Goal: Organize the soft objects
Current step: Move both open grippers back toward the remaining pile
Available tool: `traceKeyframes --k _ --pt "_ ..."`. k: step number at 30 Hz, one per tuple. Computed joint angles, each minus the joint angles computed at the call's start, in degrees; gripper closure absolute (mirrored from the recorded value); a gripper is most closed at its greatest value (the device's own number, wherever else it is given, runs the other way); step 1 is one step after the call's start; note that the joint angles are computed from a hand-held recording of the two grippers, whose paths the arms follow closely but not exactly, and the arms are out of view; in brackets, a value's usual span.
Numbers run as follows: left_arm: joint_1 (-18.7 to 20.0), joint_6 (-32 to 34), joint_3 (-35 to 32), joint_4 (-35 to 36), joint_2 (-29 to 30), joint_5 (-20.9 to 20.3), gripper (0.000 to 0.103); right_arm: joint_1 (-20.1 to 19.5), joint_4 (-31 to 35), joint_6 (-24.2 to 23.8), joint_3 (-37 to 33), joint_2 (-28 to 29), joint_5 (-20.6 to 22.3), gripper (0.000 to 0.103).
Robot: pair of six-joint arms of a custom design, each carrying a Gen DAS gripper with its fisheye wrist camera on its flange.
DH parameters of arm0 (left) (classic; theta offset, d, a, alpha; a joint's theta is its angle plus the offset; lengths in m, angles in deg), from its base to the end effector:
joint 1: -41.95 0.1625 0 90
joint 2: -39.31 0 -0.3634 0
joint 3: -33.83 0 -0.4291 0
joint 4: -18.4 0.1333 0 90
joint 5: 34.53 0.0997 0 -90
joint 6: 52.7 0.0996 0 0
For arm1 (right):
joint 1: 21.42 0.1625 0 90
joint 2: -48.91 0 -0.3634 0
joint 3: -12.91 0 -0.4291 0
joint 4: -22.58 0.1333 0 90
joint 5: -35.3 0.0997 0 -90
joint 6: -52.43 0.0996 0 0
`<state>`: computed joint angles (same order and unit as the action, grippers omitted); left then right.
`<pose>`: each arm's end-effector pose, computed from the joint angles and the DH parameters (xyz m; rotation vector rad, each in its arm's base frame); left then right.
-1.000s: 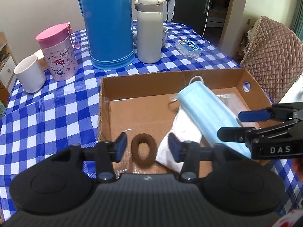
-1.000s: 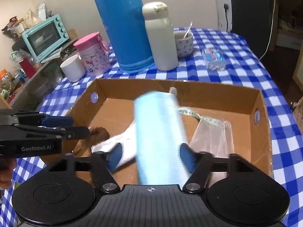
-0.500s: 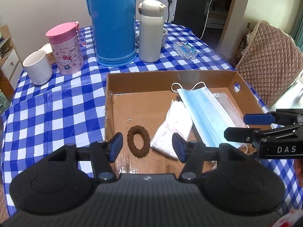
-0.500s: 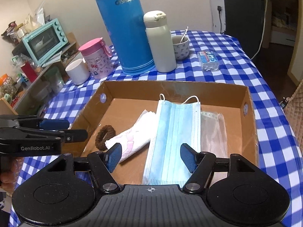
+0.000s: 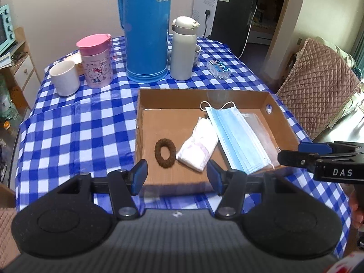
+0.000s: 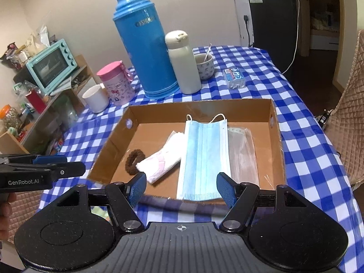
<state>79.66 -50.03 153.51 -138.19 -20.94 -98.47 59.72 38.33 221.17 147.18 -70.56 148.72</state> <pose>-0.2941 -0.4512 0.0322 1.2334 2.4577 -0.4231 0.0519 -0.2754 0.2370 -0.2245 -2.3105 1.2125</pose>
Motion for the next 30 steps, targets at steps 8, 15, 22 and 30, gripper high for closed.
traceKeyframes --k 8,15,22,30 --pt "-2.9 -4.5 8.0 2.5 -10.9 2.3 0.048 8.2 2.3 4.2 3.4 -4.3 6.2 0.035" --pt "-5.4 -8.5 14.6 7.2 -21.3 5.2 0.048 17.6 4.1 9.9 5.6 -4.5 13.3 0.035" --pt "-7.4 -12.5 20.2 13.9 -32.4 6.7 0.048 26.0 6.1 16.3 6.4 -2.2 18.7 0.035" --pt "-9.7 -16.7 24.8 22.1 -42.8 7.4 0.048 33.9 7.5 22.9 6.7 1.9 23.2 0.035"
